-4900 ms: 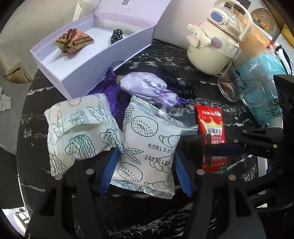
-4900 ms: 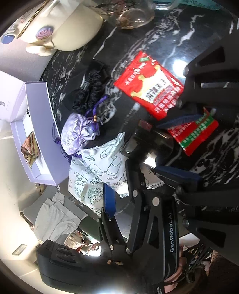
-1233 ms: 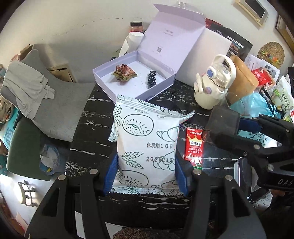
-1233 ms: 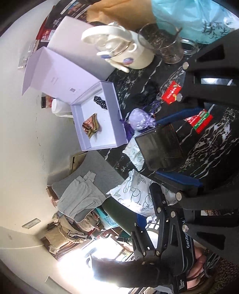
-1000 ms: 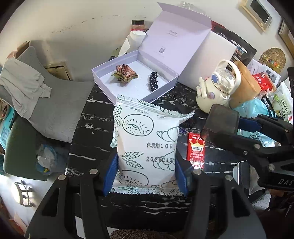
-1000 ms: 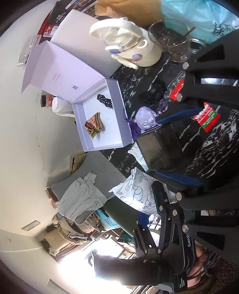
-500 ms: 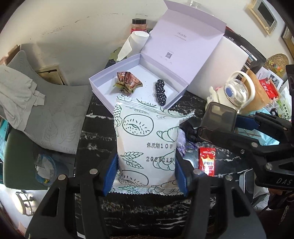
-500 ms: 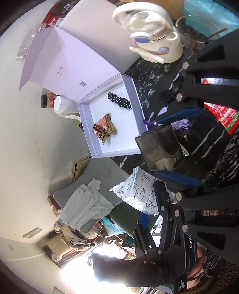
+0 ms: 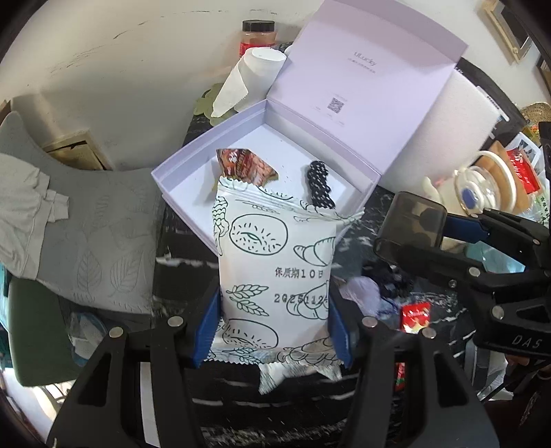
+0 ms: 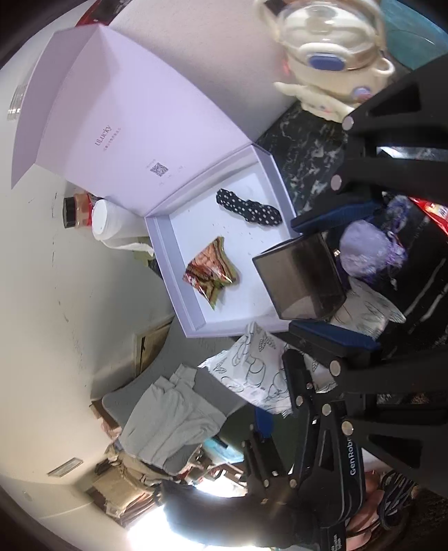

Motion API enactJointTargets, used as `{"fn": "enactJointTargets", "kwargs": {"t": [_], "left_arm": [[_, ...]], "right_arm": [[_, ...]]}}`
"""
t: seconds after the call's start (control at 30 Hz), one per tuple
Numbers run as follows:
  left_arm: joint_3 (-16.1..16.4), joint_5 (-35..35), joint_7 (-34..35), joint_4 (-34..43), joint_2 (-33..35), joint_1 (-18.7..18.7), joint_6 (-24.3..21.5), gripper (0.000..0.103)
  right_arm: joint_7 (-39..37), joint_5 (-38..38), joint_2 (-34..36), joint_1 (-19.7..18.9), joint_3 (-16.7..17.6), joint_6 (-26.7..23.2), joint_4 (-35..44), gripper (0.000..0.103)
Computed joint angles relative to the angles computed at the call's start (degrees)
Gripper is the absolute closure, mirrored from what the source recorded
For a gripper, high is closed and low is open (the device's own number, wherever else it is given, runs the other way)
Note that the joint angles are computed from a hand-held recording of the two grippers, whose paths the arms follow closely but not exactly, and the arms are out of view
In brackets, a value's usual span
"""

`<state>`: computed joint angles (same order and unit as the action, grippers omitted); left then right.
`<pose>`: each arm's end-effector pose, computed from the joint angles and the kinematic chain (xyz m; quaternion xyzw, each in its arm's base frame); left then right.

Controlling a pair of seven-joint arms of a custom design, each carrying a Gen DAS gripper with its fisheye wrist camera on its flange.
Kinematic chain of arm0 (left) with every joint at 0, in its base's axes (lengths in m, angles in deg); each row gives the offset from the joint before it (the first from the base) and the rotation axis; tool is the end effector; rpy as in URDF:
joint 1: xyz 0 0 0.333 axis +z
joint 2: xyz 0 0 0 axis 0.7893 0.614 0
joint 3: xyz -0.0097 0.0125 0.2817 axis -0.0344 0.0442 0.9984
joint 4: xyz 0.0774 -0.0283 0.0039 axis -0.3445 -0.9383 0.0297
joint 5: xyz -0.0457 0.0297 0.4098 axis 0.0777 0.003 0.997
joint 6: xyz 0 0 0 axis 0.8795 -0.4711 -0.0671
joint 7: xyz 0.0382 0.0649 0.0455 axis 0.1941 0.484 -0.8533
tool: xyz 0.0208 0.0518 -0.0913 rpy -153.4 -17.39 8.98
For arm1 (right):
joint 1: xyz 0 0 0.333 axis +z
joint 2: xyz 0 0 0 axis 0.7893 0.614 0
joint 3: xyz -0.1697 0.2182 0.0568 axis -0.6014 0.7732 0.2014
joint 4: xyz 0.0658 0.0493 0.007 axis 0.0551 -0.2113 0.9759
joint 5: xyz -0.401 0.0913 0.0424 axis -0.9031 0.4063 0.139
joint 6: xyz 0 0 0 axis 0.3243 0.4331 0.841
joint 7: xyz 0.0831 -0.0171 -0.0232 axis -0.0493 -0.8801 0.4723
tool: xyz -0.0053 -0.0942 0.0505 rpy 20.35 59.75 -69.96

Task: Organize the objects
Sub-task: 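Lower the pastry packet and dark case into the lavender box and open both tools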

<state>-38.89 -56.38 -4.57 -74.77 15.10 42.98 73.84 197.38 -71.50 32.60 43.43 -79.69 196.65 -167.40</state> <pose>0.6448 -0.1430 0.5743 -0.8258 0.5110 -0.0664 0.2292 0.3912 -0.0396 0.5947 -0.3891 0.8500 -0.3439 0.0885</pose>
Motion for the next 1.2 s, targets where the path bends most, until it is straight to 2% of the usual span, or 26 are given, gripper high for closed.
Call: {"fn": "enactJointTargets", "kwargs": {"t": [0.03,0.4,0.43,0.6,0.63,0.77,1.0,1.2], "left_arm": [[0.28,0.59,0.07,-0.41,0.17,0.28,1.75,0.049],[2.77,-2.53,8.16,7.44,6.92,3.88,2.87,0.049],[2.95,-2.84,8.76,8.07,7.46,4.16,2.9,0.049],[3.93,-3.73,11.27,12.29,11.02,5.24,3.16,0.049],[4.12,-3.81,11.66,13.01,11.64,5.38,3.31,0.049],[4.82,-4.32,13.27,15.95,14.3,6.1,4.25,0.049],[5.87,-4.88,15.97,20.71,18.63,7.19,5.66,0.049],[6.51,-4.87,18.01,21.3,19.55,7.82,6.0,0.049]], "right_arm": [[-0.15,-0.05,0.62,-0.17,-0.3,0.24,0.36,0.05],[-2.24,0.39,8.46,-2.76,-3.93,5.33,4.77,0.05],[-6.28,1.43,8.85,-1.78,-6.0,6.85,4.93,0.05],[-8.44,2.17,12.8,-3.41,-6.37,8.67,7.7,0.051],[-12.77,3.42,13.33,-2.45,-8.24,9.85,8.07,0.05],[-12.7,2.86,15.87,-4.54,-7.54,11.08,9.91,0.051],[-14.03,3.58,20.47,-5.68,-8.97,13.4,13.33,0.051],[-14.1,3.86,24.26,-6.61,-10.16,16.94,15.56,0.05]]}}
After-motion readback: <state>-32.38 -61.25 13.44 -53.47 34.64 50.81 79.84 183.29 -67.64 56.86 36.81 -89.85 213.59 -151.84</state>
